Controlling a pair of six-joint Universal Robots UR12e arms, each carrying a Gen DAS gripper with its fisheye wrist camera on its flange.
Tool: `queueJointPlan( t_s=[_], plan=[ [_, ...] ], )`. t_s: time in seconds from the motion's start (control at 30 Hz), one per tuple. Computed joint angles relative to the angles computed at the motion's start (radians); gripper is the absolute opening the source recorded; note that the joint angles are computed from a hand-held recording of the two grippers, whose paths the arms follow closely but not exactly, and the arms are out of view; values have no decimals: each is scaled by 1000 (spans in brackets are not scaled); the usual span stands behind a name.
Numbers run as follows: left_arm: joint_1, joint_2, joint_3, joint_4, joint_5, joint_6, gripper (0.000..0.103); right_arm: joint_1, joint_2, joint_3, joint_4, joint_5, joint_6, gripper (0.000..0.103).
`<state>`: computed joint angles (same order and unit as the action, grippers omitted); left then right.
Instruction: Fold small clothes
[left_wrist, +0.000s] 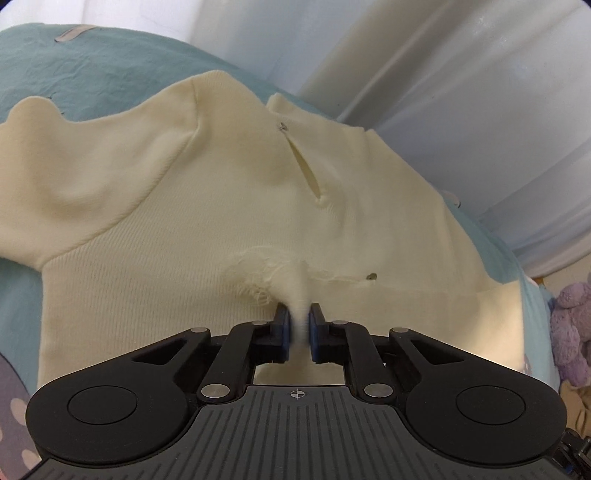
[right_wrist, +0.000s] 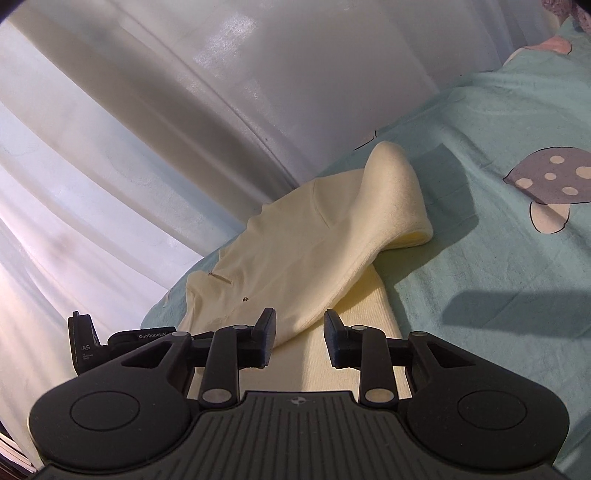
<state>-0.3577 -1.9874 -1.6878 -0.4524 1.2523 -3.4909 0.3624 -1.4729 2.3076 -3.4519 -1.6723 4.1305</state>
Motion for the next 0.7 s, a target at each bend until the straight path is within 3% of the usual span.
queueJointPlan(
  t_s=[0.07,0.2,0.37,0.47,0.57,0.7],
  plan=[
    [-1,2,11,-9,13,7,11,-5,0,-9,27,-10,-4,28],
    [10,26,5,106,65,-38,11,-26,10,-27,59,-10,10,28],
    [35,50,-3,214,144,-71,11,-58,49,-53,46,56,48,28],
    [42,52,0,213,186,-68,11,-68,79,-77,49,82,71,28],
    [53,52,-4,199,162,-74,11,-75,102,-96,68,78,133,35],
    [54,46,-8,178,163,-57,11,-81,126,-107,61,71,188,34]
  ],
)
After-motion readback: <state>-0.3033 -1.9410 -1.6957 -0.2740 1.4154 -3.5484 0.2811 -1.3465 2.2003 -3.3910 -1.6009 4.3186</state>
